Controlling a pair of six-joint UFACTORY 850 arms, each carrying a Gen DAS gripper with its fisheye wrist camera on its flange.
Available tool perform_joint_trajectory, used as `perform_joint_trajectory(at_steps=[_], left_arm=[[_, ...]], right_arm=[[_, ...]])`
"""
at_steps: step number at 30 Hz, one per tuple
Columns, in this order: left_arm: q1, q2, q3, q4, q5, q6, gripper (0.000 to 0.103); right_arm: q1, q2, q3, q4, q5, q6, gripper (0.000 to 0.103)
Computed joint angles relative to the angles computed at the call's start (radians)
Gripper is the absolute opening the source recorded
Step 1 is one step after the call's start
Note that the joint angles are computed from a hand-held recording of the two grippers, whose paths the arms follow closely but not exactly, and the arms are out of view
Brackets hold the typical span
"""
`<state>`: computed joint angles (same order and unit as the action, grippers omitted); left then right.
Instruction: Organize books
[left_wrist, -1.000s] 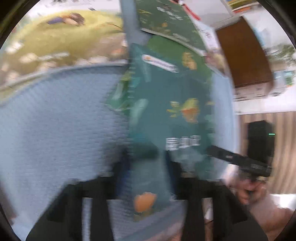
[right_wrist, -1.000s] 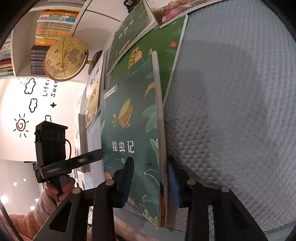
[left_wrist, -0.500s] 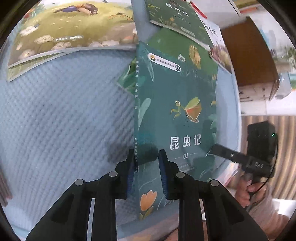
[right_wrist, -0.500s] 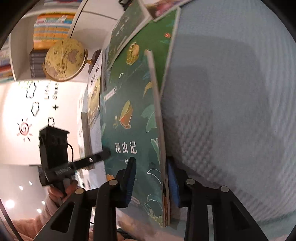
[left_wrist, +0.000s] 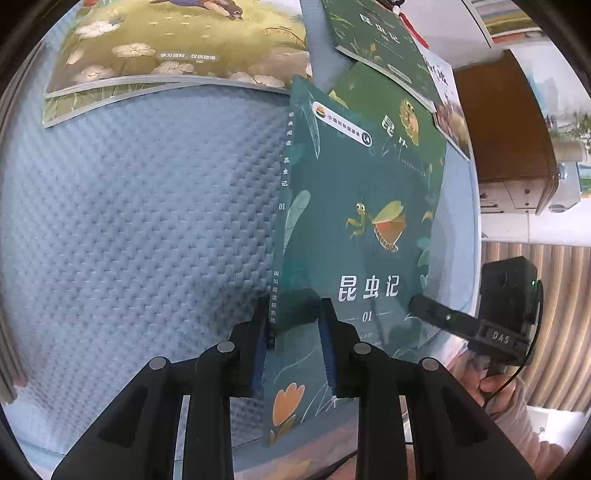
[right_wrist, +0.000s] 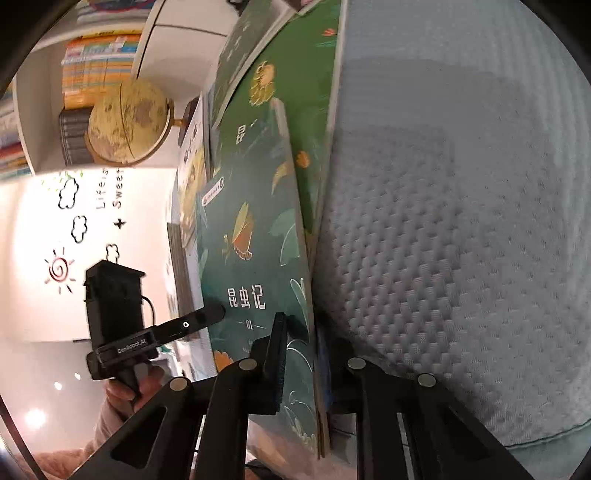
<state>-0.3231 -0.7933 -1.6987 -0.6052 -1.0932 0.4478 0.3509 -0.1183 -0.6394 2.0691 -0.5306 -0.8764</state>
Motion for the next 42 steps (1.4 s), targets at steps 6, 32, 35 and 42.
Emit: perform_joint_trajectory(at_steps=[6,32,35,42], left_arm=[[-0.053,0.012,-0.02,0.104,0.039,-0.019,0.023],[0.137,0.163,-0.028,0.045,0.043,0.129,0.021],[0.176,0.147,-0.054,0.04,0.036,0.121,0.021],[0.267,0.103,-0.118,0.049,0.028,0.114,0.021]], right_arm=[[-0.002,-0.007,-0.023,-0.048,0.007,0.02,0.015],[0.127,-0.065,-0.418,-0.442,0.152,0.174,0.014],[0.148,-0.133,-0.499,-0.431,0.151,0.154,0.014],[0.192,-0.31,-0.734,-0.6,0.134,0.298,0.014]])
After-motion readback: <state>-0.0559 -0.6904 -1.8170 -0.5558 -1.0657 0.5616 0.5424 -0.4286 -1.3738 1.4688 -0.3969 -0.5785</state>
